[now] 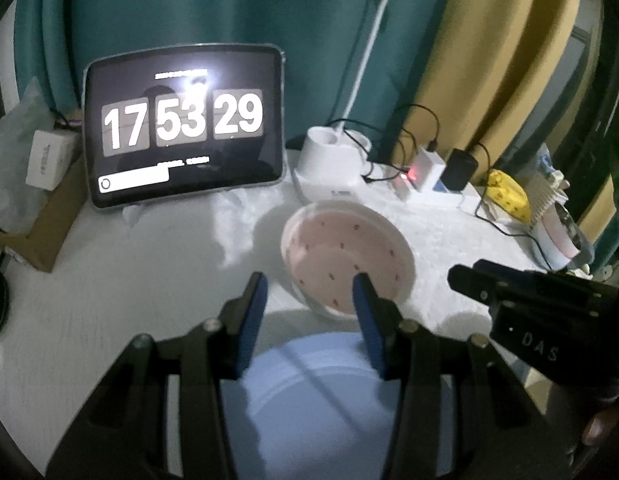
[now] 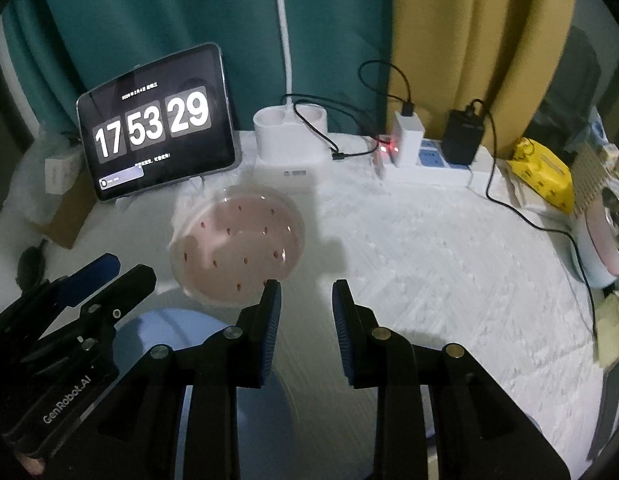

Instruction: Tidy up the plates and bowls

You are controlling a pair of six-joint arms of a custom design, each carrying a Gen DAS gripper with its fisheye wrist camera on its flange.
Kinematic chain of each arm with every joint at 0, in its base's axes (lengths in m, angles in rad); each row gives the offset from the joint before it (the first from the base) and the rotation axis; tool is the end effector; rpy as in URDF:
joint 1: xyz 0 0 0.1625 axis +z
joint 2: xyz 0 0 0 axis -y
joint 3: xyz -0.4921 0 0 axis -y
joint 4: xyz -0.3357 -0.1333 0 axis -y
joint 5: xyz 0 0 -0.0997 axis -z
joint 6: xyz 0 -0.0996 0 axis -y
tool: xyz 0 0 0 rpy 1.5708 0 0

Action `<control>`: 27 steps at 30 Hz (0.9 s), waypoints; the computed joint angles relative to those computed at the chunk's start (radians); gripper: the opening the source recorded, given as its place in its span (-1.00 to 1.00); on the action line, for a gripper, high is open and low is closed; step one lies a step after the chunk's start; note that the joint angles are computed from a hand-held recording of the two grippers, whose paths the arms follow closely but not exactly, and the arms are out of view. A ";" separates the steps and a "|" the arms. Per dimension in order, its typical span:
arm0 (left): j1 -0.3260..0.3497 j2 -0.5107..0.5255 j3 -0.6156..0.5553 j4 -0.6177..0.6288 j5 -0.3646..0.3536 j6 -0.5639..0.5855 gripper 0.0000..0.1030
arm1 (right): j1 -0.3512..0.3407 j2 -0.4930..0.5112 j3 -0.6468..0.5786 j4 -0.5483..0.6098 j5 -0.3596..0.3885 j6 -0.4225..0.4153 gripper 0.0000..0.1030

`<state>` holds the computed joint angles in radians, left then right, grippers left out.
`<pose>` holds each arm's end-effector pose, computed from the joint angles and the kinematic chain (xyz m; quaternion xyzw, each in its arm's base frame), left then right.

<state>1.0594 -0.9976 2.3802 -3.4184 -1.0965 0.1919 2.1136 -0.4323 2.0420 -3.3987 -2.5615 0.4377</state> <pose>-0.0685 -0.4874 0.2117 0.2750 0.9066 -0.2575 0.1901 0.3232 -0.4391 0.0015 -0.0057 -0.8761 0.3070 0.3718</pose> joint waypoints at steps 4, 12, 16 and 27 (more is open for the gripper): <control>0.024 0.019 -0.038 0.026 -0.001 -0.006 -0.11 | -0.030 0.009 -0.038 0.023 0.023 -0.025 -0.46; 0.060 0.063 -0.109 0.102 -0.001 -0.017 -0.11 | -0.091 0.028 -0.084 0.058 0.076 -0.019 -0.46; 0.069 0.084 -0.138 0.144 -0.001 -0.024 -0.11 | -0.118 0.026 -0.090 0.081 0.110 0.007 -0.46; 0.074 0.126 -0.168 0.182 0.021 -0.035 -0.11 | -0.152 0.024 -0.116 0.150 0.163 0.038 -0.46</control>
